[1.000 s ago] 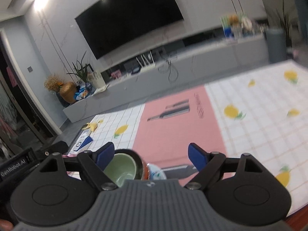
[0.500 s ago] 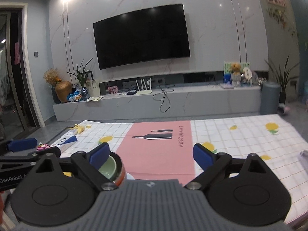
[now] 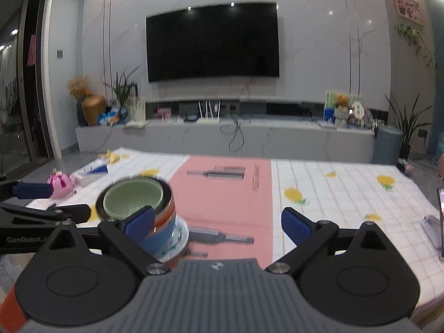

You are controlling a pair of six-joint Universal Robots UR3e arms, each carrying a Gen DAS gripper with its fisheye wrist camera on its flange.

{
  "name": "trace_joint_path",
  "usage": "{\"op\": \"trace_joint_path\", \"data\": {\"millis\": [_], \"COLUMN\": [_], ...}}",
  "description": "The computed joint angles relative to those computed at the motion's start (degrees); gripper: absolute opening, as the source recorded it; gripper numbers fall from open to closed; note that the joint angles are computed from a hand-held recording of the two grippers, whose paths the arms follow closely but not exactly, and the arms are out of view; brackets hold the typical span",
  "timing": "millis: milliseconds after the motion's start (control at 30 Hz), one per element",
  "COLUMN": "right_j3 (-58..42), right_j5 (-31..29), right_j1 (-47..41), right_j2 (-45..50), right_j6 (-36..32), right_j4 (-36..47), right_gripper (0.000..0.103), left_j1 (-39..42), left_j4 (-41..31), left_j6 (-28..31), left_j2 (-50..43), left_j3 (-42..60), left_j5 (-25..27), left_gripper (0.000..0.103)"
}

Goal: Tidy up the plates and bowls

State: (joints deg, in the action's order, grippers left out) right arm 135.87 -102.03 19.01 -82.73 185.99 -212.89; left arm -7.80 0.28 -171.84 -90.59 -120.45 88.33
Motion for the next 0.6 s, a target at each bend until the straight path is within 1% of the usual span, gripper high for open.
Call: {"op": "trace_joint_path", "data": {"millis": [133, 233, 400, 600], "right_j3": [-0.5, -1.0, -3.2, -4.1], "right_j5": [-0.1, -1.3, -2.3, -2.7], "right_j1": [1.3, 2.7, 3.2, 3.2], "right_j2": [1.8, 4.0, 6.3, 8.0], "right_j6": [0.5, 0.6, 2.1, 2.5], "right_j4": [1.2, 1.0, 4.1, 4.4], "right_gripper": [0.096, 0.096, 0.096, 0.096], "left_j1": [0.4, 1.1, 1.4, 1.5], "left_j4": [-5.4, -8.1, -7.4, -8.1], "left_j6": [-4.3, -5.3, -4.8, -5.5], "left_j2": [-1.4, -1.2, -1.8, -3.3], "left_j3": [1.1, 0.8, 0.3, 1.6], "left_j5": [0.5, 0.2, 0.2, 0.1], "left_gripper": [0.087, 0.087, 0.087, 0.087]}}
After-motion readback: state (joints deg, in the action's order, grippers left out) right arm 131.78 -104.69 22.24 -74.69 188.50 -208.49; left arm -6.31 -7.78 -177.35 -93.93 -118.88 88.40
